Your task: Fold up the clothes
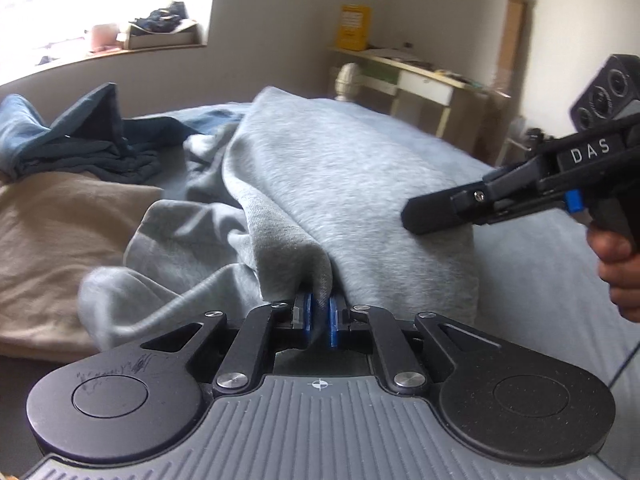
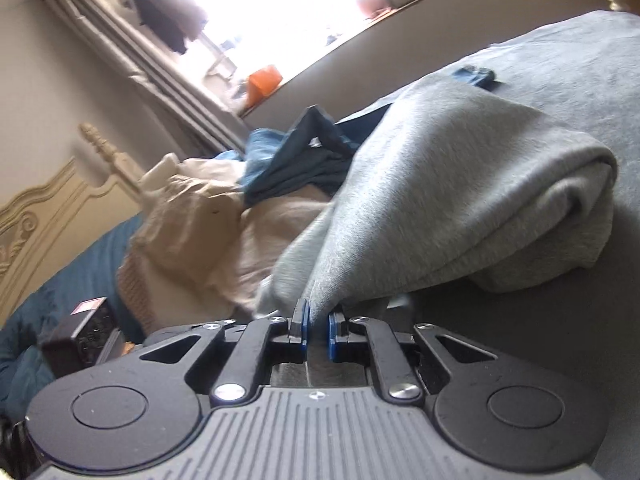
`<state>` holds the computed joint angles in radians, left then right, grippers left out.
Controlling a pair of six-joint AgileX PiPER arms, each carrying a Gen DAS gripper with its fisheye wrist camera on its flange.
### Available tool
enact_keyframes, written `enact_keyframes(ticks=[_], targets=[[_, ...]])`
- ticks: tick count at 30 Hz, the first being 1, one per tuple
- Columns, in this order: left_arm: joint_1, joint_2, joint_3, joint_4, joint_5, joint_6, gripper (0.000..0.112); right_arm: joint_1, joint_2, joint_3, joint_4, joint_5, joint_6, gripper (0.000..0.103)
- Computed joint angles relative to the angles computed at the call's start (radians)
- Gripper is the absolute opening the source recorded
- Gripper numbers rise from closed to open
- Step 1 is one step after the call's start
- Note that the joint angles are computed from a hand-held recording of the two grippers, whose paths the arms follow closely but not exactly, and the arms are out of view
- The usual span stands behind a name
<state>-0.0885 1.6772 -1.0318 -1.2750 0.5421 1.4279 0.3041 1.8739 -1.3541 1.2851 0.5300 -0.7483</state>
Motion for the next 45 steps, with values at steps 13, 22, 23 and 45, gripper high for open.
enact_keyframes(ticks=[13, 22, 23, 45], targets=[[0.12, -0.192, 0.197, 0.195, 0.432, -0.018, 0.006, 0.074, -0.22, 0.23, -0.01, 0.286, 0.013, 0.01], [0.115, -0.13, 0.156, 0.372, 0.501, -0.096, 0.011, 0.105, -0.159, 0.189, -0.325, 0.469, 0.265, 0.013], [0.123, -0.123, 0.14, 0.384, 0.513, -0.107, 0.014, 0.103, -0.15, 0.154, -0.392, 0.493, 0.319, 0.021], [-0.062, -0.171, 0.109, 0.204, 0.062, -0.19, 0.04, 0.152, 0.216, -0.653, -1.134, 0.222, 1.112, 0.088]])
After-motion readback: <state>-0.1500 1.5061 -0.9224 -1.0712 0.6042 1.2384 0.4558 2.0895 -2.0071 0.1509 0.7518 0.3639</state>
